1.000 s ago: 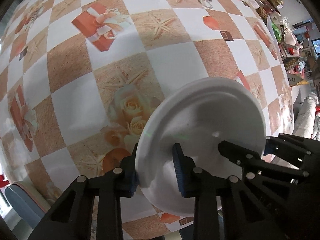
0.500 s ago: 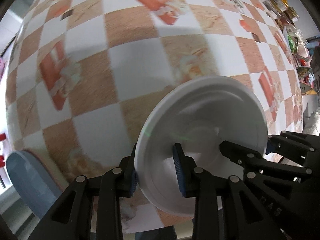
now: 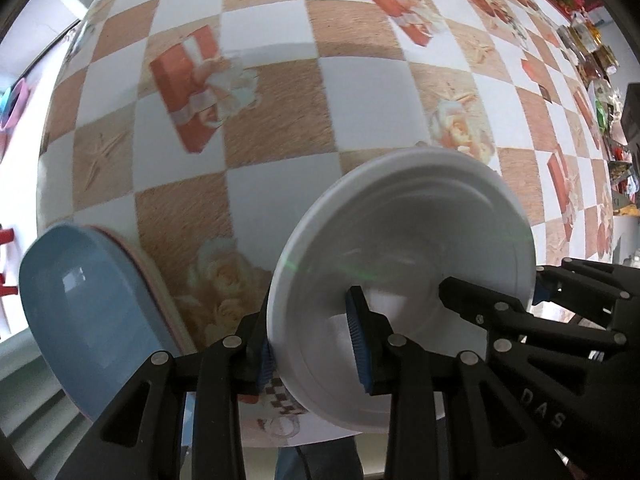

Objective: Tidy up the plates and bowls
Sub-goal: 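Carry the white plate with both grippers over the blue plate stack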

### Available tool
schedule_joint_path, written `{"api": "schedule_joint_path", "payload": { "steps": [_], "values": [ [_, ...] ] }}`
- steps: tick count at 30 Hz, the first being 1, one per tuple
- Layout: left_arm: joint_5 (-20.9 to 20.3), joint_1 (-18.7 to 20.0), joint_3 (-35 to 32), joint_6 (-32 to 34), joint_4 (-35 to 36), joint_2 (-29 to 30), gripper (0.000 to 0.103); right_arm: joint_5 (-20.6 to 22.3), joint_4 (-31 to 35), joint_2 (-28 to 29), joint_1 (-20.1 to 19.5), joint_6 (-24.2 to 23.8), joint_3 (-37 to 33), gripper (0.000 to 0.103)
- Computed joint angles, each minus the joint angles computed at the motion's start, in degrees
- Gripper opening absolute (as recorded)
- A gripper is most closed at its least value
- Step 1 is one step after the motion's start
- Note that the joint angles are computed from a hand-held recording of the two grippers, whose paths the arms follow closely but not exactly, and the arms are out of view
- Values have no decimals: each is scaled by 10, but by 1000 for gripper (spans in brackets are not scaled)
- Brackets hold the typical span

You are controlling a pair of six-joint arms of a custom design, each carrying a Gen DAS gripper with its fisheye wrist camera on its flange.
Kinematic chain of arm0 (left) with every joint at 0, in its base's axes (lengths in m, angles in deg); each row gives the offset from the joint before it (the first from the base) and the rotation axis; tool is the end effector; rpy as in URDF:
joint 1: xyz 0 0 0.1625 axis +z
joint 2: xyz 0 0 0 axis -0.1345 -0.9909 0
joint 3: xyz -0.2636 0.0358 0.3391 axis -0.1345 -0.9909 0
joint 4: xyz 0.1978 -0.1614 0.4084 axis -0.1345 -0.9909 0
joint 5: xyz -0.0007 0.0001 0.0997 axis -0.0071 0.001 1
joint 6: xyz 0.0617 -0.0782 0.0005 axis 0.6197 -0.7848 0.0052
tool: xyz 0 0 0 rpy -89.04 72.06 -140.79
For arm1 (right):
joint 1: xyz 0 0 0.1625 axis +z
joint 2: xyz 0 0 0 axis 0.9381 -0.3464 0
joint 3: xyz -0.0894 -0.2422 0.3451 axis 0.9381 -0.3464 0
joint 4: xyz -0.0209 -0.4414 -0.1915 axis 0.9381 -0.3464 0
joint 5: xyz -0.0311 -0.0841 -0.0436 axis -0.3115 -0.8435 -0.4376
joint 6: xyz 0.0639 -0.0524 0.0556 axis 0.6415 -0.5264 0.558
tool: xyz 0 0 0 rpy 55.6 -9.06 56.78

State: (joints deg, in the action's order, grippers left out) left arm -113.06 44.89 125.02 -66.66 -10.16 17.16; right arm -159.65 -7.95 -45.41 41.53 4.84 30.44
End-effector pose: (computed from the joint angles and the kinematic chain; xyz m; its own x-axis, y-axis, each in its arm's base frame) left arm -0.5243 -0.6134 0.0839 -0.2925 0.9290 -0.2266 0.6168 0.3644 0.6977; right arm 0.2526 -0.4243 0.4222 -0.5654 0.8016 0.1941 0.6556 0.5797 -0.4839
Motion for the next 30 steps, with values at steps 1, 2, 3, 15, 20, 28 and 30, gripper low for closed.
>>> {"api": "schedule_joint_path", "payload": {
  "steps": [1,2,3,15,20,28,30],
  "values": [
    [3,6,-2,2,1,-1,35,0,-2,7,-1,-5,-5,28],
    [6,11,0,5,0,-4,35,0,-6,5,2,-5,3,28],
    [8,15,-10,6,1,4,35,2,-9,10,0,-10,-1,28],
    [25,30,-11,23,-11,4,35,0,-23,28,-3,-21,0,28],
    [22,23,-8,10,-8,-3,35,0,-17,24,3,-16,2,28],
    [20,22,-22,0,8,-5,36,8,-19,22,-3,-30,3,28],
    [20,22,-23,-3,11,-5,36,9,-19,22,-3,-32,3,28]
  ]
}}
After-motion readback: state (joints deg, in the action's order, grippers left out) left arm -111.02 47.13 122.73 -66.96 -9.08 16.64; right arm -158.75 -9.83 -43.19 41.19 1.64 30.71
